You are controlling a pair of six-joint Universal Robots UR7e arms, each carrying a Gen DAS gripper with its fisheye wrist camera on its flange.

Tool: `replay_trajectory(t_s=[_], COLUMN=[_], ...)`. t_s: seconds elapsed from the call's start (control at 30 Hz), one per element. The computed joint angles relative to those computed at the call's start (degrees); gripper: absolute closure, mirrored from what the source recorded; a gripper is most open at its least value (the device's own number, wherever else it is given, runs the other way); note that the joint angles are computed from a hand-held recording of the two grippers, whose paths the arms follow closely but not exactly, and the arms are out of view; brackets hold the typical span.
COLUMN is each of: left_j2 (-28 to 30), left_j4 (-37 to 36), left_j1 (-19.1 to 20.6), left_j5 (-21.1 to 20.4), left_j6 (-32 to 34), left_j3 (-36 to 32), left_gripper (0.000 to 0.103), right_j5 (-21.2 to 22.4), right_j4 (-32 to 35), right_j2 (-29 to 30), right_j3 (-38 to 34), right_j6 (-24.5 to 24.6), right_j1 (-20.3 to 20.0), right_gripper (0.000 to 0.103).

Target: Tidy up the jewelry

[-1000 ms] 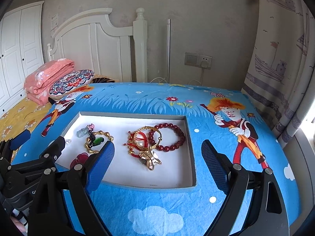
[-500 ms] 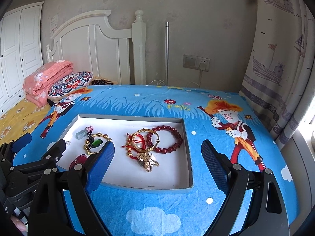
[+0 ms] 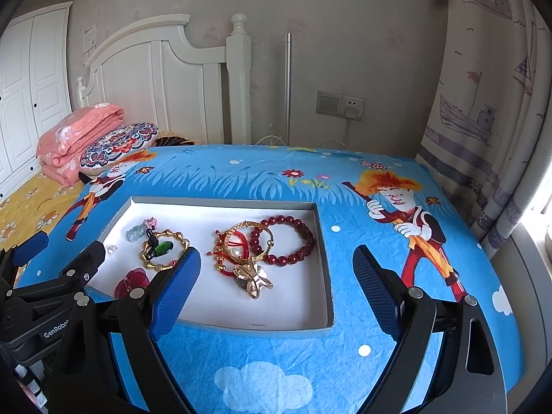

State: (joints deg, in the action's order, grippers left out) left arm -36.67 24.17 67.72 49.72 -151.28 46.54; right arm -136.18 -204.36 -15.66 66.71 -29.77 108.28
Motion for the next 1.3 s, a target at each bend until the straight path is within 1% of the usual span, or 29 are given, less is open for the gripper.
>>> replay_trajectory(t_s=[0.67,0.83,1.0,1.07,1.17,1.3], left_j2=[0.1,0.1,0.8,0.9,1.2,1.6], left_j4=[0.5,-0.7,1.9,2.0,3.0,3.7], left_j1=[0.1,-0.1,0.3,0.3,0.4,0.3], left_j5=[-0.1,-1.5,-0.4,-0.8,-0.2,-0.9], left_j6=[-0.3,1.0,-0.9,-1.0,-1.1,-1.5], left_j3=[-0.4,-0.2,-2.2,-2.5,-3.2,-3.8], left_gripper=[0.005,0.005,0.005,0.005,0.005,0.005], right_j5=[-0.2,-0.1,-0.1,-0.1,-0.1,-0.1], right_j4=[0.4,0.6,0.6,0.6,0.6,0.6], right_j2=[0.3,0.2,0.5,0.5,0.5,0.5], right_j3=[0.0,0.1,0.0,0.0,0.0,0.0], right_j6=[0.0,0.1,-0.2,-0.3,-0.3,-0.3], right_j1=[0.1,0.1,0.0,0.0,0.0,0.0], right_gripper=[0.019,0.019,0.019,0.019,0.019,0.019])
